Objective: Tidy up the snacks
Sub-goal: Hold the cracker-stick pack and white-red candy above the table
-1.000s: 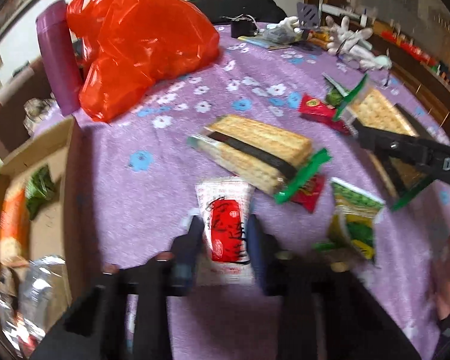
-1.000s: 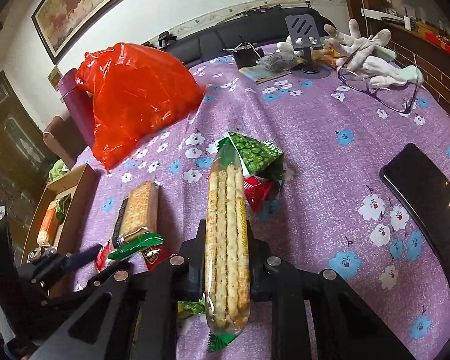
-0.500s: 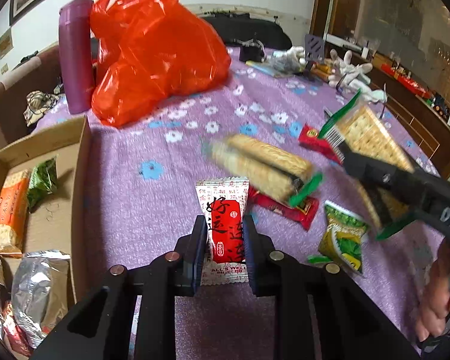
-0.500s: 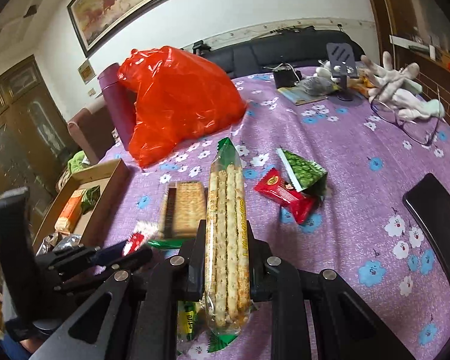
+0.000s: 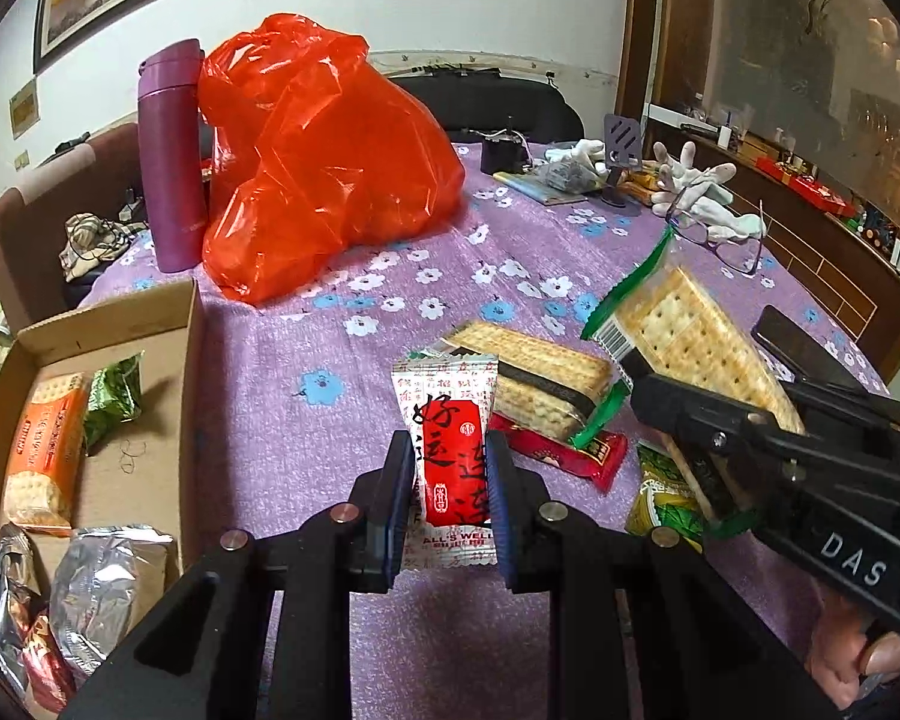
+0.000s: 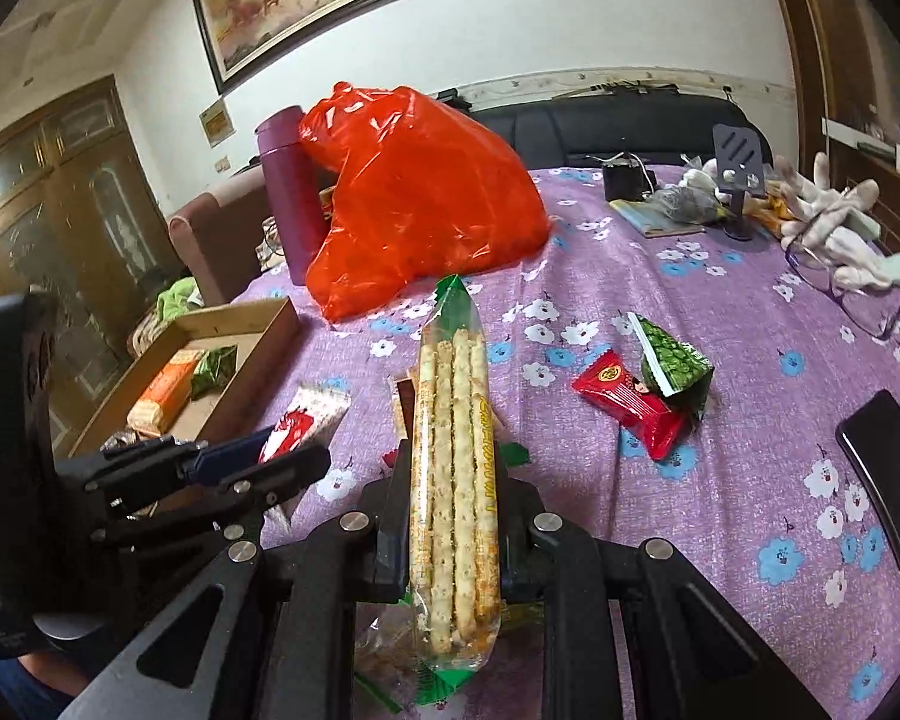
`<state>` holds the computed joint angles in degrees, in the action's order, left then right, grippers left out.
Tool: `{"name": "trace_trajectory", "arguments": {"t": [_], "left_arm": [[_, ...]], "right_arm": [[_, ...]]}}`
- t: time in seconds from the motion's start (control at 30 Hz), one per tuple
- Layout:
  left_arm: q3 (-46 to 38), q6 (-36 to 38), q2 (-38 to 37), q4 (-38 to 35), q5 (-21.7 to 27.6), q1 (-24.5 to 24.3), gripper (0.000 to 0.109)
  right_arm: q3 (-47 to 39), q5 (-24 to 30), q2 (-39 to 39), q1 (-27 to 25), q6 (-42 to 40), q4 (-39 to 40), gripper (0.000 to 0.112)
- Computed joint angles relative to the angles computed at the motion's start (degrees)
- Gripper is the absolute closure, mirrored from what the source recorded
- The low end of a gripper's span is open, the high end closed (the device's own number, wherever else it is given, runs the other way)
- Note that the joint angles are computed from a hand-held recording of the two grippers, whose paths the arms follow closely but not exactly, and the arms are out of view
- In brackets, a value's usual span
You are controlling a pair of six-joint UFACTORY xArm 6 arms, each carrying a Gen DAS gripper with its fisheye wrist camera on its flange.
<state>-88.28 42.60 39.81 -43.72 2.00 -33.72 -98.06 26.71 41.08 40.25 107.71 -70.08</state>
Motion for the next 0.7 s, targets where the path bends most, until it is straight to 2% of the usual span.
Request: {"name": "trace_trajectory", "arguments": {"t": [0.33, 0.43, 0.57, 0.7], "left_arm": [[0.5, 5.8, -0.3, -5.6, -3.2, -0.9, 0.086], [0.1, 9.3, -0.4, -9.3, -3.5, -1.2, 0.086], [-0.2, 10.6, -0.3, -11.0, -3.2, -1.2, 0.086], [-0.2, 10.9, -0.3, -11.3, -3.2, -1.2, 0.086]], "right_arm": [[0.0, 0.9, 0.0, 0.2, 0.2, -0.4, 0.091], [-1.1, 4.6, 0.5, 1.1, -1.9, 1.1, 0.091], [-4.1, 13.1, 2.0, 2.9, -7.5, 5.2, 0.091], [-4.4, 15.1, 2.1, 3.0, -8.7, 7.0, 0.091]]}}
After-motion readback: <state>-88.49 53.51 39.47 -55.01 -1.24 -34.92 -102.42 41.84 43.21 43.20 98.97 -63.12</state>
